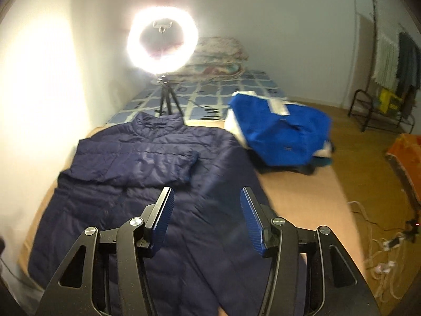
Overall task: Fold large clothes
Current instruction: 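Move the left tool to the cuff of the other sleeve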
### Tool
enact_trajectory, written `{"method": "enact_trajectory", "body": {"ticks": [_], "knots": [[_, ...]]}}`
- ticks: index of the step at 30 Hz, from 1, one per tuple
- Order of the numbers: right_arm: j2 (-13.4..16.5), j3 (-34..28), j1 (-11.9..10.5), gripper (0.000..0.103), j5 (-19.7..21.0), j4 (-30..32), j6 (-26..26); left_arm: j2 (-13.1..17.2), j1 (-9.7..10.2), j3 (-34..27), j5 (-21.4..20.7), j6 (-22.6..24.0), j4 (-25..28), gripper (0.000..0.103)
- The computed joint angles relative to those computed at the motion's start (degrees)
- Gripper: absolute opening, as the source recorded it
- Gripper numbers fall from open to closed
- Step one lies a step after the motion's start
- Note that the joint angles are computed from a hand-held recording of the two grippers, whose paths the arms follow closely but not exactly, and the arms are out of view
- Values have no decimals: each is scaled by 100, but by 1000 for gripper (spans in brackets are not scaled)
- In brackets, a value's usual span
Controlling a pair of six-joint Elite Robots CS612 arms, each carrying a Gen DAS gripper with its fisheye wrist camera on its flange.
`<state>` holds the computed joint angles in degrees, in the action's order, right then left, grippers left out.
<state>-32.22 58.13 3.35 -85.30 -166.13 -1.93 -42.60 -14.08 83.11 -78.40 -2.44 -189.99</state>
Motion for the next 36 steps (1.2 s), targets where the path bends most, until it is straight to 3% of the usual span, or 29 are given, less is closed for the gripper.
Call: {"method": "enact_trajectory", "body": {"ticks": [2, 7, 12, 18, 26, 36], "knots": [[-276, 529, -48, 61, -191, -332, -15, -6, -69, 8, -17, 71, -28, 100], [-690, 1397, -158, 62, -593, -912, -31, -3, -266, 4, -86, 308, -133, 100], [-905, 1907, -282, 63, -805, -1325, 67, 11, -450, -17, -195, 521, -162, 100], [-956, 2112, -447, 64, -750, -1556, 421, 68, -651, -80, -234, 713, -82, 100], [-965, 2174, -595, 65, -745, -1689, 619, 267, -839, -408, -600, 689, 300, 100], [-905, 2005, -666, 65, -1100, -1645, 725, 575, -1058, -858, -1018, 912, 827, 100]]}}
